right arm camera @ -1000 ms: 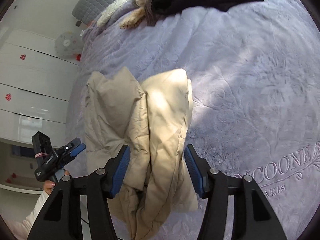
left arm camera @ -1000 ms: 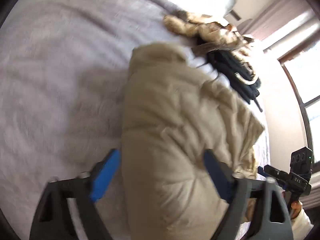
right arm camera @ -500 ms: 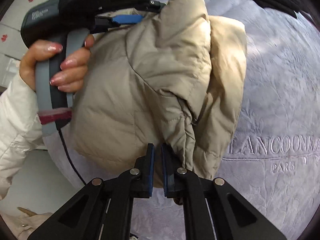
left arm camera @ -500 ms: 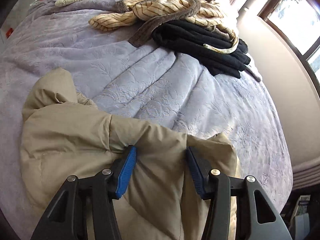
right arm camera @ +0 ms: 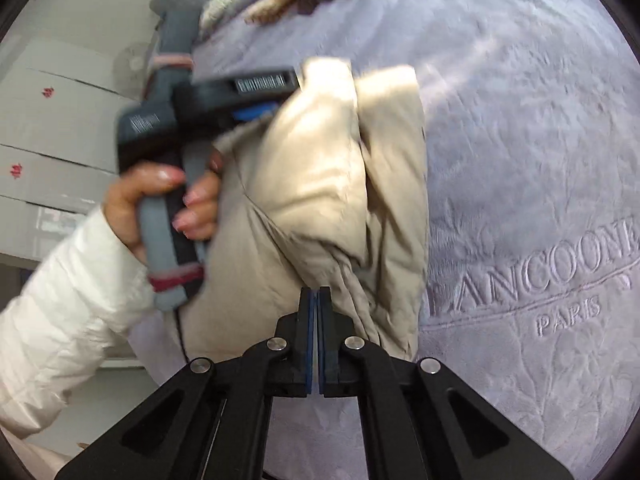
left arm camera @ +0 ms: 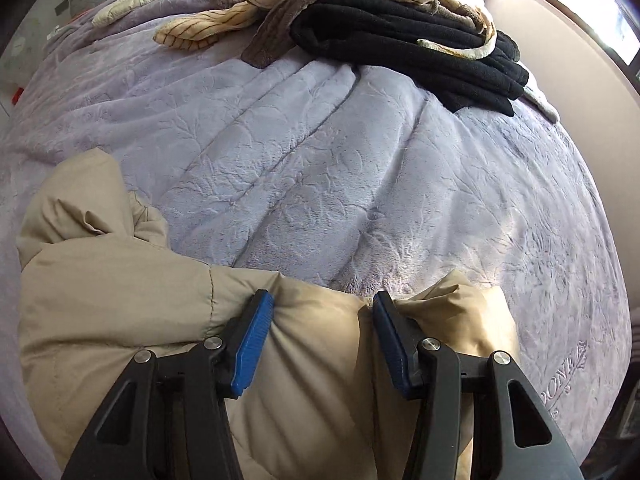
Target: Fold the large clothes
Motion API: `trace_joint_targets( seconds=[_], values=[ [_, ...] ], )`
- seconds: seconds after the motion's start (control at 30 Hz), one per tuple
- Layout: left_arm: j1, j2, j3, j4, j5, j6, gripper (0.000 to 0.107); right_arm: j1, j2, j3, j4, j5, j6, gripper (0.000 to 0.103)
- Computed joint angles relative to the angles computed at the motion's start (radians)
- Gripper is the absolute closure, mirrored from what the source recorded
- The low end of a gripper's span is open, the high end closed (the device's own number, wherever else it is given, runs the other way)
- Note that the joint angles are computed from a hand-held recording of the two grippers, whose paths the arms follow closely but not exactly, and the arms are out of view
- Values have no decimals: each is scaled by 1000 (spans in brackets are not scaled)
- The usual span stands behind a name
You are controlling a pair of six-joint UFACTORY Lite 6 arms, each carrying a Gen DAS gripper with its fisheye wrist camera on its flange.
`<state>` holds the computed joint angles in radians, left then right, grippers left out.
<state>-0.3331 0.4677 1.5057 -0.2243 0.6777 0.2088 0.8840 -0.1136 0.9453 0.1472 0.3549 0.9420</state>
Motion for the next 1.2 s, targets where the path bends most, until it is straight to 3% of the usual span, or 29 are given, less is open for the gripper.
trace_joint_targets(
  seconds=[0.07,0.27,0.47,0.53,0.63,0.7,0.8,0.97,1.2],
  values=[
    [1,-9,12,0,19,-12,53,-63,40,79,27,26,-71,103],
    [144,-180,-12,-129,114,115,53,-187,366,442,-8,123,-186,103],
    [402,-327,-123,-113,92,194,52,-135,649,763,-195,321,-54,103],
    [472,-306,-143,-88,86,197,52,-115,705,795,-220,343,-21,103],
    [548,-267,-180,-195,88,286,52,-129,733,794,-195,337,-53,103],
    [528,-266,-212,-180,31,277,41,-137,760,809,-197,345,-67,103],
    [500,-234,-215,-177,6,246,41,-146,806,842,-230,380,-71,103],
    [470,-214,-199,-122,-4,178,37,-175,750,751,-146,320,-114,103],
    [491,-228,-168,-91,59,161,37,-146,635,707,-179,380,-47,103]
  ],
)
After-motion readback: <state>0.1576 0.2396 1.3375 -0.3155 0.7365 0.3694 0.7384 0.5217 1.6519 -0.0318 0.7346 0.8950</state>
